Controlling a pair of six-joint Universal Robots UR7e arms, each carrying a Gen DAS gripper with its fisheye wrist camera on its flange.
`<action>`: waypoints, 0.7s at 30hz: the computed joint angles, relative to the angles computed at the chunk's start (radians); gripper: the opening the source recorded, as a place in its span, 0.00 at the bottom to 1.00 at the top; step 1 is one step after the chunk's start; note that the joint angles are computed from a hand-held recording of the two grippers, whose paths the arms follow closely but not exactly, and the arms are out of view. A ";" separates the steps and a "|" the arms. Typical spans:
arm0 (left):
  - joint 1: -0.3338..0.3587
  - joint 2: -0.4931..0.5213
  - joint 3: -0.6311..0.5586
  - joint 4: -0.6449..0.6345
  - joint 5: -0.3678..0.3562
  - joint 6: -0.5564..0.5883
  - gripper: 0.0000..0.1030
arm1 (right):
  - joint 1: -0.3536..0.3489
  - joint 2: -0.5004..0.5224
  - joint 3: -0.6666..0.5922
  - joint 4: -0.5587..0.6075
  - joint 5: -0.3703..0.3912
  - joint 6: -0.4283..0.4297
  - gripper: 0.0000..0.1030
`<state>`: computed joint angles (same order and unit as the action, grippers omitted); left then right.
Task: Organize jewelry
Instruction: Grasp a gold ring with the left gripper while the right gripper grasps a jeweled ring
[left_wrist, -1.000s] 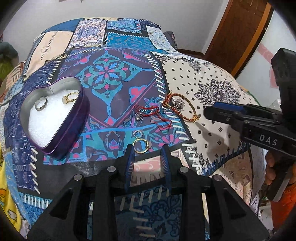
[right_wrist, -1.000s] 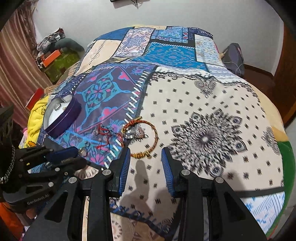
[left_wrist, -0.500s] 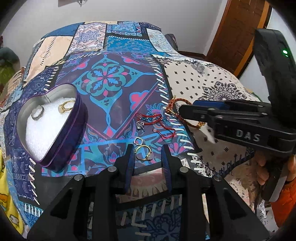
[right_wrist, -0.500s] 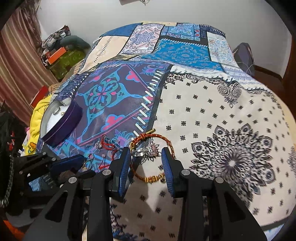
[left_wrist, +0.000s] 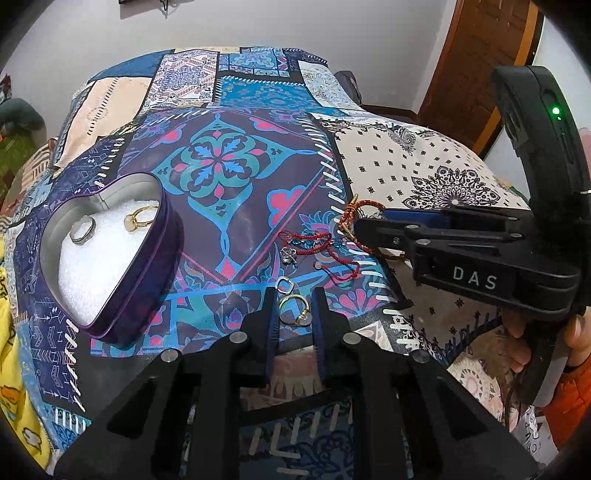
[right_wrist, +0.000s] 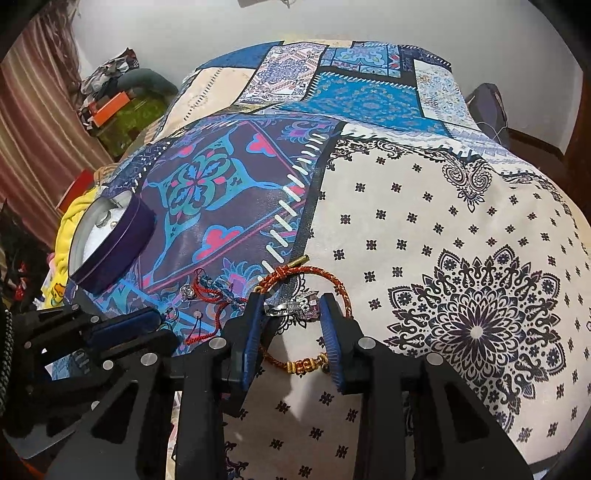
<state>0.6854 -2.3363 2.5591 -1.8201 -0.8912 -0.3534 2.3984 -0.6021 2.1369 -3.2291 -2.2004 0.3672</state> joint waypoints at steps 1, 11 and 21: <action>0.001 -0.006 -0.002 0.004 -0.006 0.000 0.11 | 0.005 -0.002 0.001 0.001 -0.004 0.005 0.28; -0.054 -0.113 -0.041 0.175 -0.005 -0.083 0.07 | 0.058 -0.037 0.011 0.007 -0.045 0.022 0.28; -0.225 -0.231 -0.115 0.414 0.041 -0.275 0.07 | 0.107 -0.053 -0.021 0.004 -0.070 -0.009 0.28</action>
